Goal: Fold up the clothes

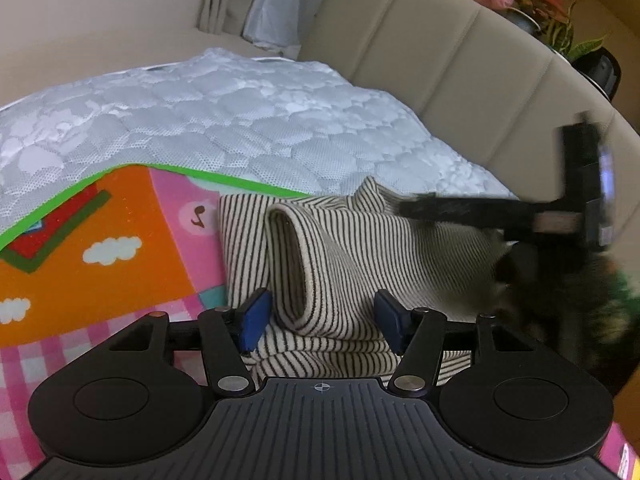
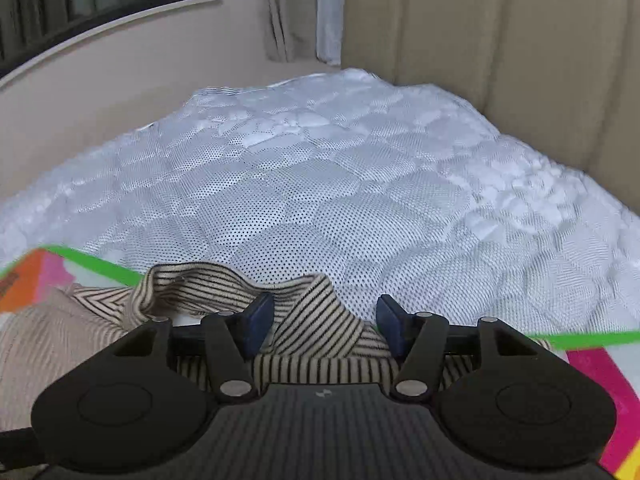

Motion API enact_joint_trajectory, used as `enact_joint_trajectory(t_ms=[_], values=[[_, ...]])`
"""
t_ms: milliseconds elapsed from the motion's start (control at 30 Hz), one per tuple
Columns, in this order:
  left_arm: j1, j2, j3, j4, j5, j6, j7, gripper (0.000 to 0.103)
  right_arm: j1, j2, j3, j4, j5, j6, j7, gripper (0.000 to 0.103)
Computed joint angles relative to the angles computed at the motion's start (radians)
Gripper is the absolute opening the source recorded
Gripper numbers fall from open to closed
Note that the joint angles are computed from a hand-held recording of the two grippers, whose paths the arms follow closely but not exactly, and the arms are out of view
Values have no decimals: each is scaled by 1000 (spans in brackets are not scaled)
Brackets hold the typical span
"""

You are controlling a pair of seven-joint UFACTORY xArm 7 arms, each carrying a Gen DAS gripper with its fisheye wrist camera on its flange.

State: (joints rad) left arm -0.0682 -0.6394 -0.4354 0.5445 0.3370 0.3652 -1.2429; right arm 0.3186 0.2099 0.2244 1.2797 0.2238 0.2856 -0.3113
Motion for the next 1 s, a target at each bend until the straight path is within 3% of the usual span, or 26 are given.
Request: enact_joint_trajectory(t_ms=[33,100,133,200,233,333,400,533,733,800,900,967,1000], values=[[-1,0,4,-3,-1,-6,1,63,-4,5,8,2,5,-9,-19,29],[-14,-12,26,-15,-19,-21,2,63,21,-8,-18,-1,-10,-18,-19,8],[-21,-21,38,-21,-31,-28,3,63,-27,-27,32,-3,44,2,-72,5],[-10,-68,49,-42,-50,-43,-14,72,-71,-85,68,-17,199,50,-213,4],[12,-104,42,-54,-52,-41,-30,82,-80,-124,69,-30,268,75,-278,4],[83,-234,20,-83,-47,6,-75,85,-84,-280,23,-106,457,192,-447,4],[79,-295,46,-111,-74,12,-88,88,-67,-387,-31,-167,518,273,-505,4],[36,-341,87,-140,-143,-9,-83,91,-34,-589,-126,-313,524,401,-514,4],[-51,-354,101,-121,-197,-1,-12,94,14,-792,-215,-502,433,531,-484,4],[-98,-342,104,-95,-221,48,20,95,16,-836,-236,-544,394,566,-470,4],[-169,-288,109,-15,-249,194,94,95,14,-902,-275,-571,335,621,-485,5],[-195,-264,100,28,-251,282,140,95,19,-933,-331,-552,353,658,-506,14],[-211,-256,101,41,-259,315,159,95,15,-941,-358,-536,367,675,-507,34]])
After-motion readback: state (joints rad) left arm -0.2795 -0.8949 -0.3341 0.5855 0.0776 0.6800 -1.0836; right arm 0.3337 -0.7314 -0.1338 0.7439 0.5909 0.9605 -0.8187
